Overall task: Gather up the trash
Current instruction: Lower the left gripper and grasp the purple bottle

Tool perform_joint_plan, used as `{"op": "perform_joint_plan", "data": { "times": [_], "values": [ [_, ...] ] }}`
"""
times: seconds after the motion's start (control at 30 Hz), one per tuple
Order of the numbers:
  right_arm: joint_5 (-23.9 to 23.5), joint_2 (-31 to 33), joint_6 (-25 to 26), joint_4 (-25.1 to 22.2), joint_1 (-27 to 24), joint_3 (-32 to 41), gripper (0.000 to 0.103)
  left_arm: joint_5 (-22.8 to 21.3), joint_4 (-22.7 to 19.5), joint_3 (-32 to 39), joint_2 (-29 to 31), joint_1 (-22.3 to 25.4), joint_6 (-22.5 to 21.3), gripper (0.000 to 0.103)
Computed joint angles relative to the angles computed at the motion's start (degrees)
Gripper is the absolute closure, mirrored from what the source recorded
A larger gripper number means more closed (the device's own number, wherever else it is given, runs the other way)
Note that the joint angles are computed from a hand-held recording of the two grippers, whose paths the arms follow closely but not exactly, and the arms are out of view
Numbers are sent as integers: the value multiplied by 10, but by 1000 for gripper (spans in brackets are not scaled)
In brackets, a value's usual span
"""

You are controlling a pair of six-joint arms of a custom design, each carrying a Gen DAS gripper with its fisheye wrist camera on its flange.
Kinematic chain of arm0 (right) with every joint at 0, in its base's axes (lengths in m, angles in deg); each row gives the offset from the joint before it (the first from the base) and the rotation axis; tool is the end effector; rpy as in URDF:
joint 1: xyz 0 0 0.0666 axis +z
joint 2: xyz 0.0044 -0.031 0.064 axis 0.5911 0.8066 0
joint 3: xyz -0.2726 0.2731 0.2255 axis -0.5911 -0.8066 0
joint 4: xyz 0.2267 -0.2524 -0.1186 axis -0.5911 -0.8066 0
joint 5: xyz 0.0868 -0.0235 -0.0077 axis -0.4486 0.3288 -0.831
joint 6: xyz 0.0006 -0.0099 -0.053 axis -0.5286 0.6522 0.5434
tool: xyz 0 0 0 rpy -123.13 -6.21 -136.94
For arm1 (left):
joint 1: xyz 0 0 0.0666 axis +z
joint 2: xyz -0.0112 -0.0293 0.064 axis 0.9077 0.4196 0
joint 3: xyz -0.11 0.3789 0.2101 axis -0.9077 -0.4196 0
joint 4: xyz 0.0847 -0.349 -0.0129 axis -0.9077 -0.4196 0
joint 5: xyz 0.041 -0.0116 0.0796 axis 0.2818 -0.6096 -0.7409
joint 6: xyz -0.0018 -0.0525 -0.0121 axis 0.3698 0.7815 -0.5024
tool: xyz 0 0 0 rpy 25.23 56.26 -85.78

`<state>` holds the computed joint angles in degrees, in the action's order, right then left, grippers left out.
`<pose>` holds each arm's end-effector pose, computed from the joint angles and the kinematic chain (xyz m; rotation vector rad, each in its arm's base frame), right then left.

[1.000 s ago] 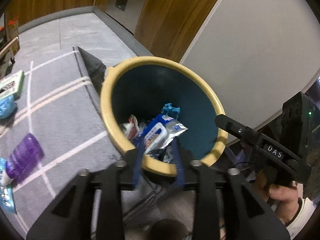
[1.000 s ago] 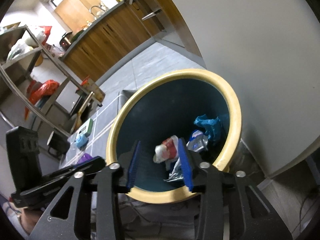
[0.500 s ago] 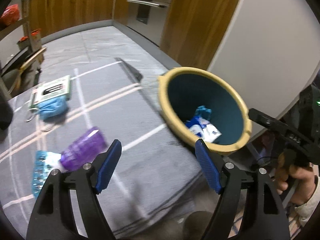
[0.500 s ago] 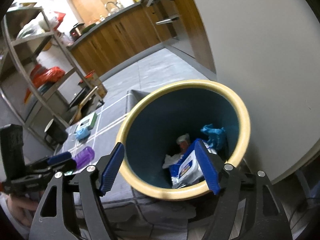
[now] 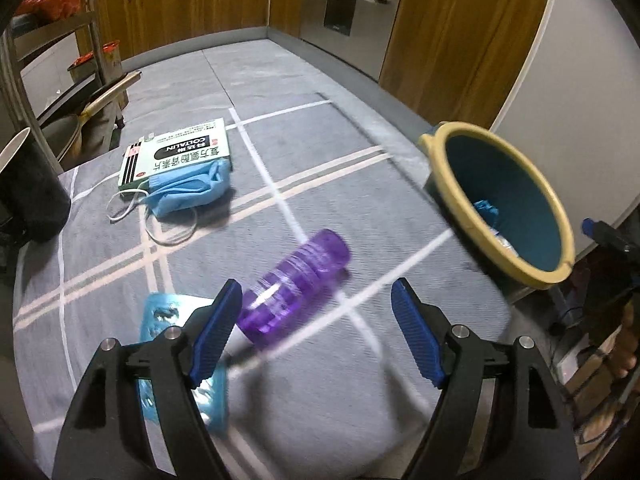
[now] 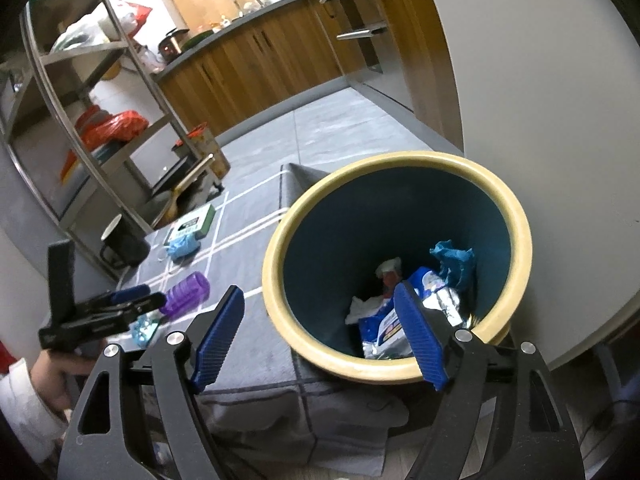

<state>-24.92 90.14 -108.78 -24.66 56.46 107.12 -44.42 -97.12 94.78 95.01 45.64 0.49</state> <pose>0.6373 0.2425 0.4227 -0.1312 2.3463 0.6029 0.6412 -0.2264 0.3965 0.0672 2.5407 -0.1807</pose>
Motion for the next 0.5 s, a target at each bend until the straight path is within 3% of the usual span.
{"op": "perform_joint_plan", "data": {
  "times": [0.2,0.37,0.5],
  "values": [
    [8,11,15,-25,8,22,25,5,-60,63,50,7,-65,28],
    [6,22,19,-39,13,38,25,-7,-98,103,81,6,-104,50],
    [3,31,19,-50,18,51,25,0,-88,96,80,6,-106,57]
  ]
}}
